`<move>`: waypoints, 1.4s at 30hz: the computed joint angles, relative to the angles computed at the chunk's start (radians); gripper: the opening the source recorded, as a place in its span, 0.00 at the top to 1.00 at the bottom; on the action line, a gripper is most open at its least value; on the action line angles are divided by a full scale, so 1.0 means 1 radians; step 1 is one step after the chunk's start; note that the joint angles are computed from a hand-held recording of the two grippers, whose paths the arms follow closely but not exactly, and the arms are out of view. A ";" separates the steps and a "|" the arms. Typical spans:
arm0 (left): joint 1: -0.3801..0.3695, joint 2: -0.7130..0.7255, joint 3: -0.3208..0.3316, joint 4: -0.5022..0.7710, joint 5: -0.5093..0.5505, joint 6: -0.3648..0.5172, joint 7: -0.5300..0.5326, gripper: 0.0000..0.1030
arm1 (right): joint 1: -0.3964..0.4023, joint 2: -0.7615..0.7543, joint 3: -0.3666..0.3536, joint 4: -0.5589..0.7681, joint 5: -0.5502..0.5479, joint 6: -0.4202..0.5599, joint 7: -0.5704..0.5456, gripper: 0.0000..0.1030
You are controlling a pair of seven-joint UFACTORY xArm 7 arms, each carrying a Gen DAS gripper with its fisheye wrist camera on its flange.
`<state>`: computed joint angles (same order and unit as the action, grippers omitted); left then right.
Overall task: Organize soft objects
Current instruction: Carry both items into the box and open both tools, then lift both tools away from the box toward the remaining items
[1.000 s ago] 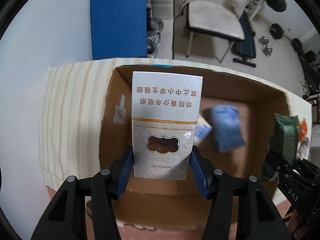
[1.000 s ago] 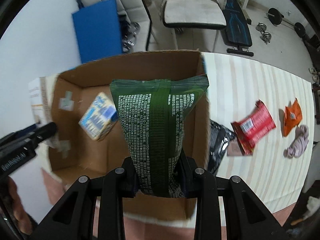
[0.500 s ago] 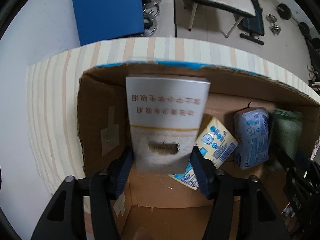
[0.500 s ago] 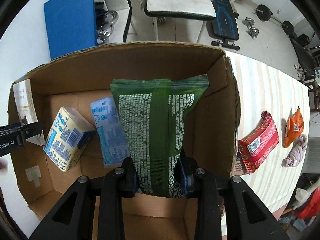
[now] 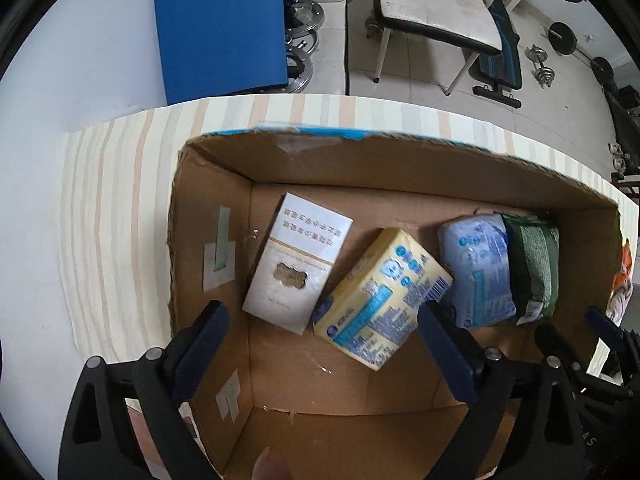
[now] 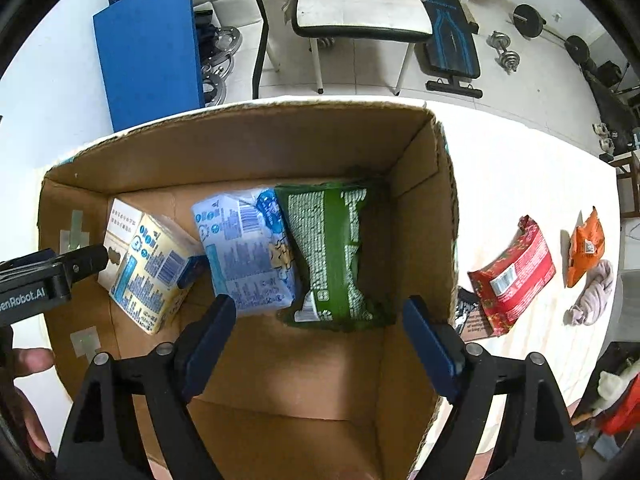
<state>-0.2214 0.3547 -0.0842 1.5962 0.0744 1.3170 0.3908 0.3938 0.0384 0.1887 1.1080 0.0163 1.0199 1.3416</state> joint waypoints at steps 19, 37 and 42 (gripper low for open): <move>0.099 -0.467 0.034 -0.432 -0.177 -0.211 0.165 0.03 | 0.092 -0.114 0.091 0.035 -0.144 0.096 0.218 0.00; 0.096 -0.839 0.088 -0.595 -0.248 -0.180 0.257 0.03 | 0.217 -0.244 0.224 0.159 -0.320 0.336 0.474 0.00; 0.042 -0.903 0.039 -0.609 -0.249 -0.169 0.245 0.03 | 0.199 -0.389 0.254 0.060 -0.286 0.322 0.523 0.00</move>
<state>-0.1792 -0.5483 -0.0452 0.9869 -0.1746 1.1476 0.6360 0.5923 -0.3505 0.4426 1.1685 -0.2696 1.3416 1.8645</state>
